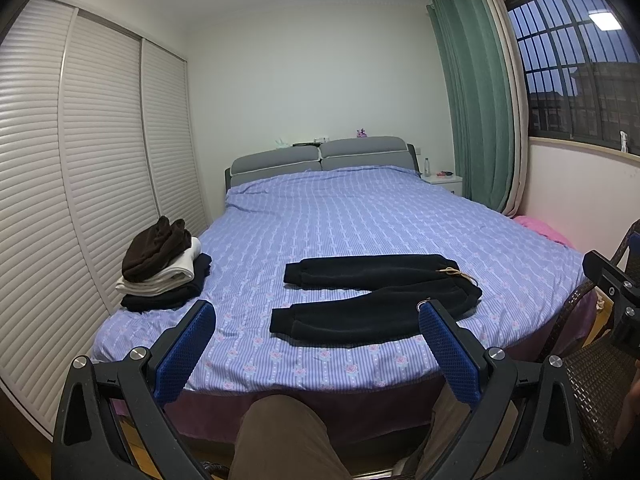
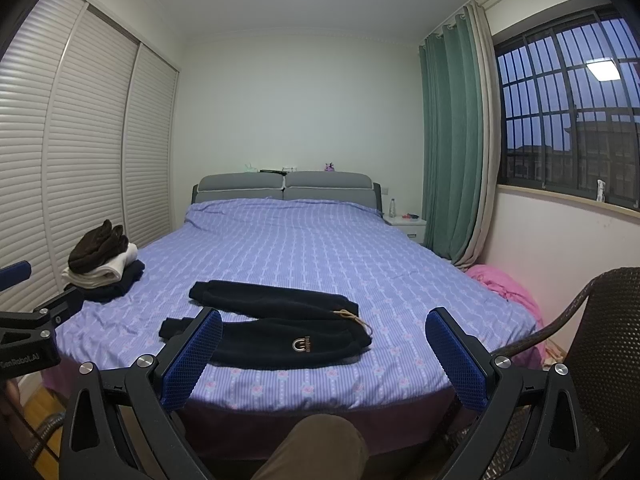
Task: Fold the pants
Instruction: 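Move both tools down toward the waistband of the black pants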
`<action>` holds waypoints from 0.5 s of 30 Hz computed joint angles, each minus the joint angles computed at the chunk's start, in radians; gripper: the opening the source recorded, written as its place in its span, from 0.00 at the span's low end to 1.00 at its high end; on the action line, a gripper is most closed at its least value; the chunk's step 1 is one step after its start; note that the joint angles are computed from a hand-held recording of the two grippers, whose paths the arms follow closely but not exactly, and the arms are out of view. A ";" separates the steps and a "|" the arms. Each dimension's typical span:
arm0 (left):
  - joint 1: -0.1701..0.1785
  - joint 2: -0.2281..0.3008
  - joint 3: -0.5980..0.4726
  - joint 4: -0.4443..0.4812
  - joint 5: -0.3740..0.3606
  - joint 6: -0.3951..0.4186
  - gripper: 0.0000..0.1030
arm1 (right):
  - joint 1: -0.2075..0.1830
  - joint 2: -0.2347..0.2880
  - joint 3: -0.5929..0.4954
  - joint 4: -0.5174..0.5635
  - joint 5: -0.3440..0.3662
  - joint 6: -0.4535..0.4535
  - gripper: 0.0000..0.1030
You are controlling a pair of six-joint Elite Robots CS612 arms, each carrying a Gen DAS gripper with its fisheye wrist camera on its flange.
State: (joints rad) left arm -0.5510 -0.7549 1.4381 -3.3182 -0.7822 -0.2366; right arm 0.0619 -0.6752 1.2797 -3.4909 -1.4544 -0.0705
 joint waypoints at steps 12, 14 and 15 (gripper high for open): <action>0.022 0.039 -0.049 0.057 -0.042 -0.023 1.00 | 0.004 0.021 -0.041 0.047 0.001 -0.004 1.00; 0.027 0.051 -0.065 0.069 -0.048 -0.034 1.00 | 0.007 0.034 -0.060 0.052 -0.003 -0.014 1.00; 0.031 0.059 -0.076 0.076 -0.052 -0.041 1.00 | 0.009 0.040 -0.071 0.053 -0.012 -0.022 1.00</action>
State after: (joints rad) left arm -0.5195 -0.6963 1.3626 -3.2419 -0.8340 -0.2773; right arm 0.0714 -0.6348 1.2088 -3.4383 -1.4661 -0.0925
